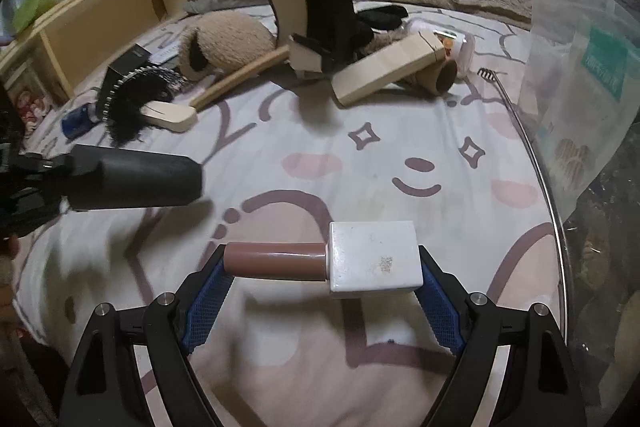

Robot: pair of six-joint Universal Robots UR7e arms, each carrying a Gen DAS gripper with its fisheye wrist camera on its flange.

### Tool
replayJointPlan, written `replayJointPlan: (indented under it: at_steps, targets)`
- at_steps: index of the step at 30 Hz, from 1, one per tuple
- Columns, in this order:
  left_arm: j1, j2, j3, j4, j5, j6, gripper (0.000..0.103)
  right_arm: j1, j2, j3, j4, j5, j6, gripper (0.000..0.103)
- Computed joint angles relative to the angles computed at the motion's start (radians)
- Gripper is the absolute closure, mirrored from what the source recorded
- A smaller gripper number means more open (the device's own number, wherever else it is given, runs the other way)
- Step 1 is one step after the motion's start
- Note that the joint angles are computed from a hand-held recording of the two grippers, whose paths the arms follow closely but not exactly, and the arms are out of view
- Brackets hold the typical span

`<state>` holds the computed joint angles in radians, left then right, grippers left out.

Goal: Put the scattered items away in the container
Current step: 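Carry the brown tube and black roller toward the clear box with both tools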

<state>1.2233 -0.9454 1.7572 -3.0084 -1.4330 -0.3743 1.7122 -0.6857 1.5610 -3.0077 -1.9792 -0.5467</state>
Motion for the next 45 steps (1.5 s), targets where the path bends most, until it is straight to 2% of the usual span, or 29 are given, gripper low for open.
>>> replayJointPlan:
  at_steps: [8, 13, 18, 26, 38, 41, 45]
  targets:
    - [-0.006, 0.002, -0.002, -0.008, -0.034, 0.013, 0.096, 0.010, -0.072, 0.083, -0.032, 0.049, 0.002, 0.016]
    - [-0.011, -0.007, 0.006, -0.024, -0.051, 0.024, 0.096, 0.019, -0.114, 0.129, -0.041, 0.064, -0.025, 0.016]
    - [-0.023, -0.015, 0.009, -0.028, -0.053, 0.045, 0.096, 0.022, -0.166, 0.147, 0.023, 0.117, -0.029, 0.016]
    - [-0.058, -0.032, 0.020, -0.054, -0.047, 0.095, 0.096, 0.050, -0.245, 0.168, 0.020, 0.120, -0.109, 0.016]
    - [-0.093, -0.055, 0.038, -0.099, -0.082, 0.141, 0.096, 0.072, -0.320, 0.187, -0.012, 0.071, -0.156, 0.016]
    - [-0.103, -0.059, 0.041, -0.109, -0.086, 0.147, 0.096, 0.073, -0.337, 0.187, -0.016, 0.068, -0.159, 0.016]
    - [-0.122, -0.062, 0.041, -0.119, -0.105, 0.167, 0.096, 0.059, -0.375, 0.179, -0.008, 0.080, -0.121, 0.016]
